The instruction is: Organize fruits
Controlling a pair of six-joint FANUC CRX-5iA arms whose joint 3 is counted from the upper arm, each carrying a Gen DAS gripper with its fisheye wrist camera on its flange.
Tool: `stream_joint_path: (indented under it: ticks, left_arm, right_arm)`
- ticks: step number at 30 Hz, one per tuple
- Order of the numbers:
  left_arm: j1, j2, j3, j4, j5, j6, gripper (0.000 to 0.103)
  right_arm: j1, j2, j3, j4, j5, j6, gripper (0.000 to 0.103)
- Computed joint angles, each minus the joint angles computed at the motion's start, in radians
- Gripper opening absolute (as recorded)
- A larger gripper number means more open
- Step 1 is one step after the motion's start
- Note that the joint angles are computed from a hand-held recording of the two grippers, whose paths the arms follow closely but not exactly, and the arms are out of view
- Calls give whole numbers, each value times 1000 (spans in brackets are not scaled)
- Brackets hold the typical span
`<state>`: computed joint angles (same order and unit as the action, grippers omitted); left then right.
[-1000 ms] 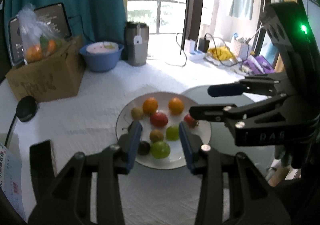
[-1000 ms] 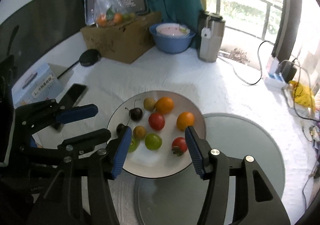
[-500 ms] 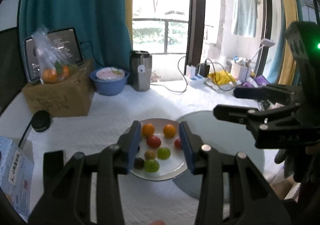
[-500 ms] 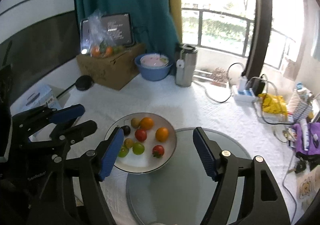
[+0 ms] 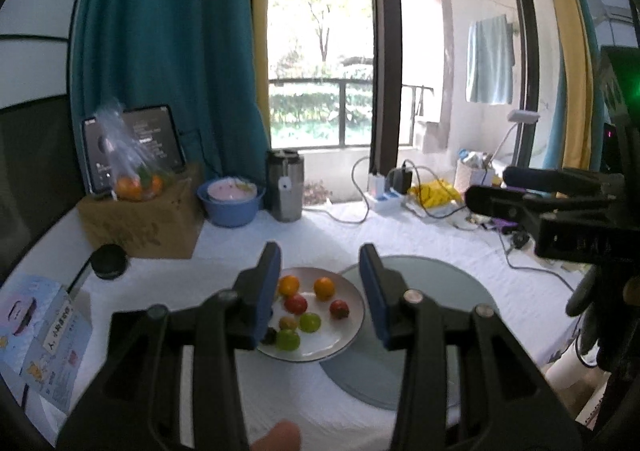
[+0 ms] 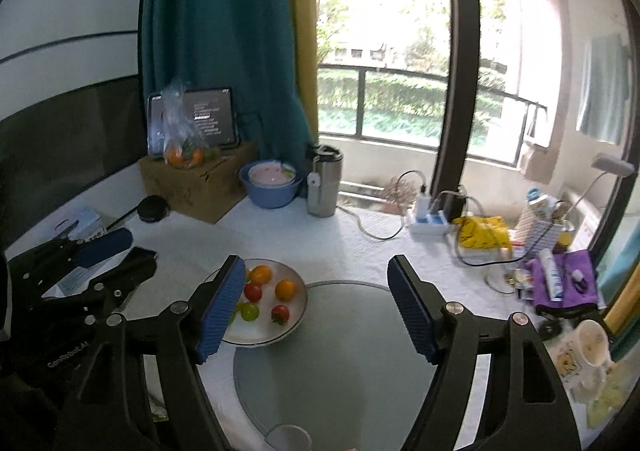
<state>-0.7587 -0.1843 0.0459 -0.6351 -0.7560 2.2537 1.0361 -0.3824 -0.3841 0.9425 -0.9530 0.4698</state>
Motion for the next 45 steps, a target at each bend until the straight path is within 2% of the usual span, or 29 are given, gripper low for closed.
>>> stream_joint_path:
  ticks: [4,9,13,16,23,28,36,45]
  left_arm:
    - [-77,-15,9,-129,-46,99,43]
    - [-120,-32,8,-217,-81,193,44]
    - [-189,-21,24,-324,-163,265,44]
    - [-189,-21,24,-308,-168,252,44]
    - [-222,-31,32,-363,-226,308,44]
    - [-231,-49,23,-388,-218,332,44]
    - [-220,-73,6,-385,-191,346,45]
    - [-236,-79,13,-410,-198,353,45]
  right_arm:
    - [44,-33,-30,77,-70,-57,76]
    - [96,-61,-59,157,-156,-117,76]
    - [144,-84,-86,222,-226,-169,76]
    - [185,-102,-106,262,-276,-205,77]
    - [259,-139,-148,322,-357,-277,77]
    - [284,-153,-161,330,-393,-310,77]
    - [292,-148,-156,341,-396,-317,77]
    - [298,-152,-159,348,-398,-322,77]
